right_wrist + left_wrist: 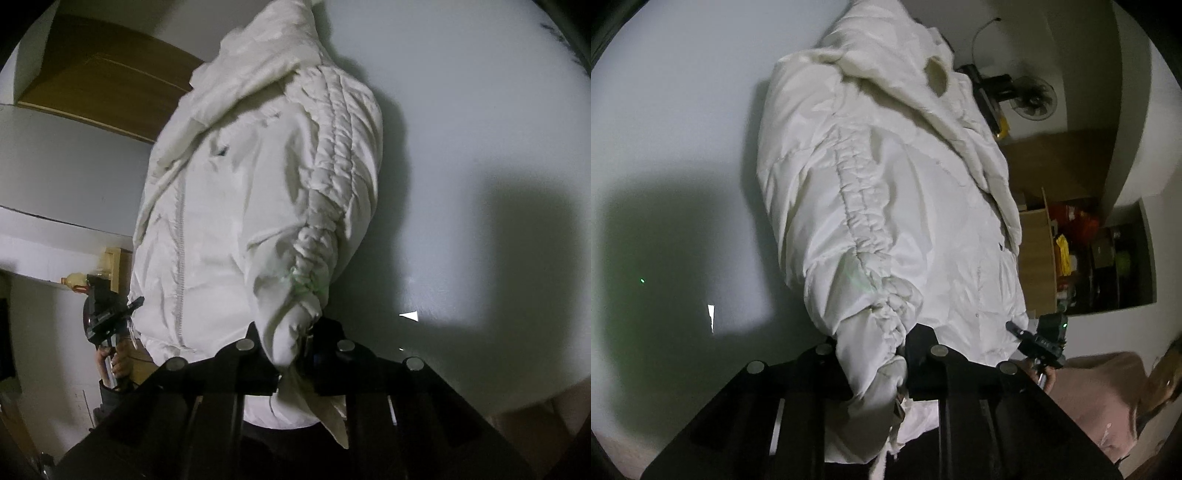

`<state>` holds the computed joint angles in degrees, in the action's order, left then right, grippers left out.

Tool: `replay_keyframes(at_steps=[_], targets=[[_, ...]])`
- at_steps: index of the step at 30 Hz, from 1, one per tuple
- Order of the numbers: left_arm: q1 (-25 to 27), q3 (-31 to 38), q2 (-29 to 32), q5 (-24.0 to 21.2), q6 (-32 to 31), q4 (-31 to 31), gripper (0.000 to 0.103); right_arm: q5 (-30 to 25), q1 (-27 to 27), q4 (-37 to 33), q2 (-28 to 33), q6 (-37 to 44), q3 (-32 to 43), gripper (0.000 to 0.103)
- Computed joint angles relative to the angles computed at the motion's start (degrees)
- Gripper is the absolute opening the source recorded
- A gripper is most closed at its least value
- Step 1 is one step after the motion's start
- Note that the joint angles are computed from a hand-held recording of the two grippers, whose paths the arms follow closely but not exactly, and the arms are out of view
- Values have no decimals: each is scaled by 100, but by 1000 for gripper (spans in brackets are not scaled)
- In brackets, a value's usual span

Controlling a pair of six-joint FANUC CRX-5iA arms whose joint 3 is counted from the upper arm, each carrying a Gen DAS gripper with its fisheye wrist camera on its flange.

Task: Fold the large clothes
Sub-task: 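Grasp the jacket hem with both grippers together and lift it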

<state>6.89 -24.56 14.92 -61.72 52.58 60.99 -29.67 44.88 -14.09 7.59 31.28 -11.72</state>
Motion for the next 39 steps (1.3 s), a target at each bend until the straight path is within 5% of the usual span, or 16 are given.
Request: replay_keyframes(at_steps=[8,13,17,20,21,24,26,31,39], targets=[[75,-258,-242,-201,42,-152,17,-166,13,-224,-190,131,-155,12],[316,-272,-47,-407,45,-113,22,-332,-79,-211,-147,-54,-149,40],[327,-186,84,-463,90,-134,28,-137,-232,-484,-170,143,-177,51],[333,-274,82,-451,-34,-3,31,-249,-351,-1244,13,1048,121,52],[318,-319,67,-424,-74,60,31,-285,-326,-1270,54,1143,180,52],[258,-358,-21,-334,-152,16,28,-455,-131,-604,93,619,169,24],[232,-390,-120,-262,-121,-60,27,-264,-153,-746,-21,682,50,16],[237,-419,-295,-388,-358,135,21,73,-143,-823,-365,842,-93,13],[193,-9,-213,-849,-712,814,20,46,-858,-2631,-495,2930,464,12]])
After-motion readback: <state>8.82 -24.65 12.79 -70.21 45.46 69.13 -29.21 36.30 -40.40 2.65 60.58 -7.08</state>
